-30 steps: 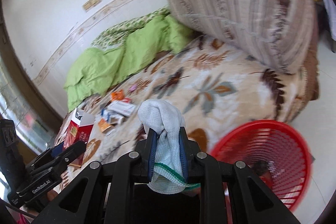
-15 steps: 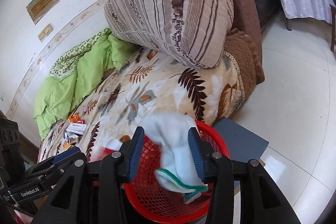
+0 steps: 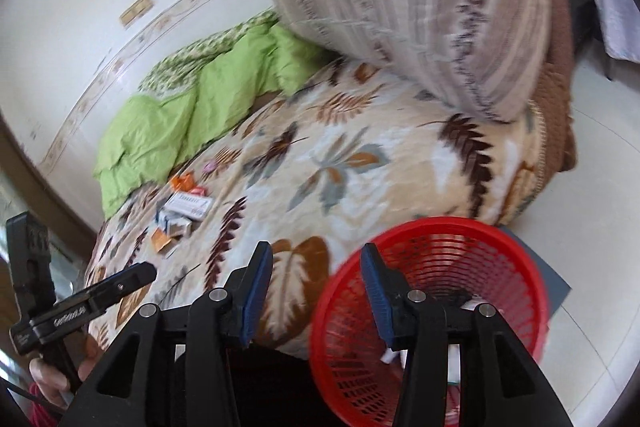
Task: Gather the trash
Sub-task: 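Grasp the orange box with the left tool while the right tool grasps the white medicine box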
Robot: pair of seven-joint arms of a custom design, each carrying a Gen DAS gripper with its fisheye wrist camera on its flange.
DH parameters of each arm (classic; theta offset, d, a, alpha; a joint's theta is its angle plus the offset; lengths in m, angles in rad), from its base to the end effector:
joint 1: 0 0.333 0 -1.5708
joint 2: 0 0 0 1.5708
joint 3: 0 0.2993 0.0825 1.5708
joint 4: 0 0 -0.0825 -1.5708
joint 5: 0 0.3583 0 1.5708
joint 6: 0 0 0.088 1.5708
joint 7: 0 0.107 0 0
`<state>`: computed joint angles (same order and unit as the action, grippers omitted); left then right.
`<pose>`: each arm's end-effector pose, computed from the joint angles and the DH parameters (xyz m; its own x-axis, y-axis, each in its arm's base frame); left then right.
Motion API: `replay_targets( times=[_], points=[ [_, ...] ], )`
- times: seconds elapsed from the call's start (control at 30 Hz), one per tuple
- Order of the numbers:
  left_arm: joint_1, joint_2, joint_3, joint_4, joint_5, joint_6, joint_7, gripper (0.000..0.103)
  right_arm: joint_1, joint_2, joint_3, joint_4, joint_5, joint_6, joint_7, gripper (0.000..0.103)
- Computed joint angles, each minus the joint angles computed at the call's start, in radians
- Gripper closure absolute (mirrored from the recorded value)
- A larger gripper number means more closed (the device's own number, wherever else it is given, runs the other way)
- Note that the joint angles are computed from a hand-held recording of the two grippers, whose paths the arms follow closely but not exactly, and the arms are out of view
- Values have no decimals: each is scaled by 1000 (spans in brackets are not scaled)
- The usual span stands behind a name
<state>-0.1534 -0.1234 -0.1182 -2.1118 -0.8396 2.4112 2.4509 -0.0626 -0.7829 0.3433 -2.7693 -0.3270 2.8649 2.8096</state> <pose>0.5099 -0.1487 0.5100 -0.6464 -0.7100 0.2795 -0.6773 0.3652 -0.6387 0.3342 0.1256 0.5109 -0.4168 -0.8101 -0.4124 -0.4538 0.5785 -0.6778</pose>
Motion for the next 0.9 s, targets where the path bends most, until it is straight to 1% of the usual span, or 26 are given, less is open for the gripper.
replay_targets(
  times=[0.1, 0.17, 0.23, 0.27, 0.3, 0.4, 0.43, 0.5, 0.53, 0.57, 0.6, 0.67, 0.7, 0.73, 0.77, 0.83, 0.87, 0.9],
  points=[
    [34, 61, 15, 51, 31, 19, -52, 37, -3, 133, 2, 82, -21, 57, -44, 53],
    [63, 108, 21, 94, 51, 39, -96, 37, -7, 233, 11, 161, -45, 69, -85, 53],
    [92, 164, 20, 144, 90, 63, -154, 37, 3, 326, 5, 233, -69, 82, -122, 52],
    [106, 190, 17, 168, 112, 72, -179, 37, 20, 388, -9, 282, -77, 90, -153, 52],
    [120, 219, 14, 196, 126, 78, -198, 37, 43, 439, -28, 323, -81, 92, -185, 49],
    [156, 312, 1, 281, 189, 106, -279, 37, 119, 610, -94, 475, -81, 90, -295, 46],
    [164, 332, -6, 292, 205, 128, -297, 37, 153, 668, -122, 529, -53, 90, -361, 43],
    [181, 363, -20, 306, 231, 177, -322, 37, 205, 787, -165, 643, 64, 97, -511, 42],
    [189, 378, -27, 310, 242, 198, -324, 37, 215, 841, -168, 694, 188, 107, -632, 40],
    [190, 397, -28, 319, 277, 216, -345, 37, 203, 903, -145, 757, 336, 110, -776, 40],
    [190, 415, -25, 335, 317, 221, -376, 37, 188, 964, -128, 820, 416, 111, -854, 40],
    [218, 445, -46, 375, 321, 192, -387, 37, 168, 1102, -115, 992, 497, 57, -935, 39],
    [229, 457, -55, 389, 320, 185, -391, 37, 176, 1168, -130, 1076, 506, 28, -947, 39],
    [233, 470, -57, 404, 330, 183, -403, 37, 204, 1218, -168, 1141, 496, 17, -926, 39],
    [238, 482, -60, 419, 340, 175, -413, 37, 219, 1274, -194, 1211, 499, 11, -920, 39],
    [249, 508, -68, 457, 352, 140, -432, 37, 199, 1394, -181, 1373, 544, -54, -955, 39],
    [254, 514, -73, 466, 353, 129, -436, 37, 200, 1450, -189, 1447, 562, -84, -945, 39],
    [258, 521, -77, 477, 355, 121, -438, 37, 193, 1487, -183, 1496, 585, -100, -949, 39]
  ],
)
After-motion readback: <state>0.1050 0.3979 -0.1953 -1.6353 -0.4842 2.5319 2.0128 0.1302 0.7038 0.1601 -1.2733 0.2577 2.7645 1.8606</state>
